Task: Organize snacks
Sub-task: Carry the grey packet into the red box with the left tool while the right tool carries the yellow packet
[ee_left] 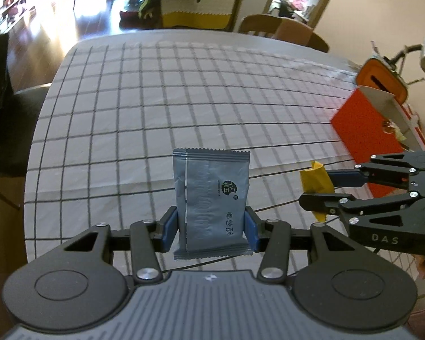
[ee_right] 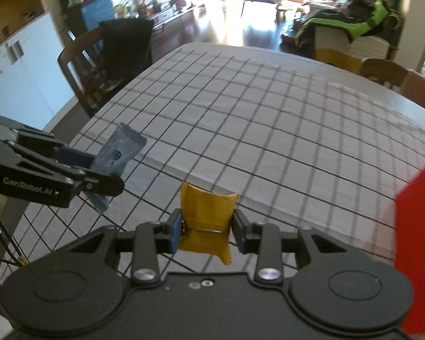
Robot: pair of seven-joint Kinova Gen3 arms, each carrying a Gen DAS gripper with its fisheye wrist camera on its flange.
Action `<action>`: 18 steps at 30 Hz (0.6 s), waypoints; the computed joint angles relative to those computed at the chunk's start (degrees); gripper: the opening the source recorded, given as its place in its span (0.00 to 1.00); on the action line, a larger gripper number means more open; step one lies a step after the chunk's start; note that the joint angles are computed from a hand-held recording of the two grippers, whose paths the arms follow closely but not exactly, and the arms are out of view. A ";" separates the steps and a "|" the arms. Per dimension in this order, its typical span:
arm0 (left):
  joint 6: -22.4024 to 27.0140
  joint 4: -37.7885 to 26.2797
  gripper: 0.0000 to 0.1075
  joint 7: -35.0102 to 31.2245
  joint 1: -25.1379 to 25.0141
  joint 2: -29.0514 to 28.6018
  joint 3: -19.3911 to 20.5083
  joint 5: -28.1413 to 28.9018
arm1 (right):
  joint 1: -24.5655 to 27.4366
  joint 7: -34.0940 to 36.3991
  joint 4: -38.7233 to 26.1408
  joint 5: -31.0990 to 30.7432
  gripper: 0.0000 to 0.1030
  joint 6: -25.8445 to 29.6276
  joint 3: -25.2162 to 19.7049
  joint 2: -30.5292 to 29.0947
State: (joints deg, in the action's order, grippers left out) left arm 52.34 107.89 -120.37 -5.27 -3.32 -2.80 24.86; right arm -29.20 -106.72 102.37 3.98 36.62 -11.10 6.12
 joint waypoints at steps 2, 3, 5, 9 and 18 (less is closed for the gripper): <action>0.18 -0.34 0.44 0.54 0.73 -0.72 0.69 -0.14 | 0.04 -1.91 1.31 0.77 0.34 0.05 0.33 -2.21; 0.18 -0.49 0.44 0.85 1.19 -1.11 1.01 -0.21 | 0.27 -2.77 2.01 1.16 0.34 0.01 0.38 -3.35; 0.20 -0.82 0.44 1.62 2.19 -1.75 1.56 -0.35 | 0.91 -4.51 3.34 1.96 0.34 -0.11 0.24 -5.47; -0.17 -1.68 0.44 3.99 4.64 -2.87 2.97 -0.95 | 3.19 -4.58 5.46 1.07 0.34 0.20 0.24 -9.49; -3.04 -4.50 0.44 14.27 11.40 -3.05 7.97 -6.03 | 8.66 4.06 8.81 -5.11 0.34 0.70 3.34 -16.40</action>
State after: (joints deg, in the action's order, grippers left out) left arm 49.30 103.39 -106.10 6.12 -6.37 5.16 18.83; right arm -20.54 -102.66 111.19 -1.13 37.32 -7.76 -10.28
